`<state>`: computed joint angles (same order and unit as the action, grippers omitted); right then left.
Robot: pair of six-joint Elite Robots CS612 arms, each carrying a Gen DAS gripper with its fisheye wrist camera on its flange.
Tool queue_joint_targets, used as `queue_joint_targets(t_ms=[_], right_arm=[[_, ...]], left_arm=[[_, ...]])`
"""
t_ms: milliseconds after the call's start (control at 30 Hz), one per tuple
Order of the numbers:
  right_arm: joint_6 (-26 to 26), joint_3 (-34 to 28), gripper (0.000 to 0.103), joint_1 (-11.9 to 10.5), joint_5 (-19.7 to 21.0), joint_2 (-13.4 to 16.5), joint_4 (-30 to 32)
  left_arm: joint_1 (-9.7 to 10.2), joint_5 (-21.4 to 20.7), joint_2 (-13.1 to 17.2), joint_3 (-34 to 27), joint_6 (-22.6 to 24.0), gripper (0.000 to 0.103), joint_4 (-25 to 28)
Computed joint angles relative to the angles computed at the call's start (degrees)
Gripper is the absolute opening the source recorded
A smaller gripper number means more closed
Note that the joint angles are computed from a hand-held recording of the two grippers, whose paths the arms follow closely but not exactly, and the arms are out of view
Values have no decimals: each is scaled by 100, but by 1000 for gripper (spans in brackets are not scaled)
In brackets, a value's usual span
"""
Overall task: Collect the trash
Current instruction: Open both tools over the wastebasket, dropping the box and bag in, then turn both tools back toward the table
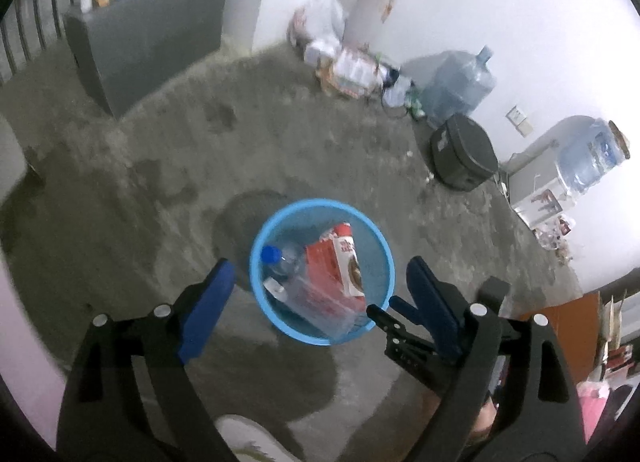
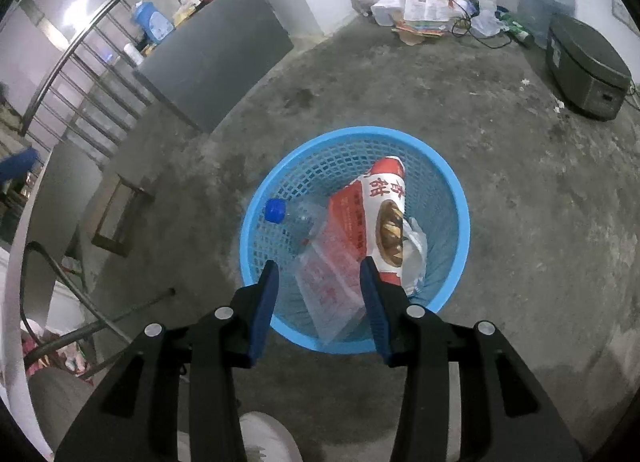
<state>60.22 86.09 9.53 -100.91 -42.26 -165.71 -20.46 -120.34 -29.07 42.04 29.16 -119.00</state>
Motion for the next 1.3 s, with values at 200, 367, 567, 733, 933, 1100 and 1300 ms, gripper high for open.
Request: queue_joint_targets(t_ms=[200, 367, 567, 733, 933, 1100, 1300], right_arm=[[-12, -306, 39, 0, 124, 132, 728], [728, -312, 39, -154, 536, 241, 1028], [250, -826, 20, -235, 1078, 573, 1706], [67, -1276, 10, -295, 1314, 876, 2230], [-381, -2016, 8, -271, 1164, 1260, 3394], [-493, -2195, 8, -217, 967, 1271, 3703], [-204, -1648, 9, -124, 416, 811, 2952]], left_arm=[[376, -297, -451, 452, 248, 91, -634], [790, -650, -749, 829, -64, 94, -1294], [1300, -461, -973, 1304, -933, 94, -2320], [1613, -84, -1110, 1664, -1513, 94, -2879], [1853, 9, -1073, 1720, -1880, 94, -3153], [1950, -194, -973, 1596, -1851, 94, -3142], [2016, -293, -825, 1466, -1957, 94, -3309]])
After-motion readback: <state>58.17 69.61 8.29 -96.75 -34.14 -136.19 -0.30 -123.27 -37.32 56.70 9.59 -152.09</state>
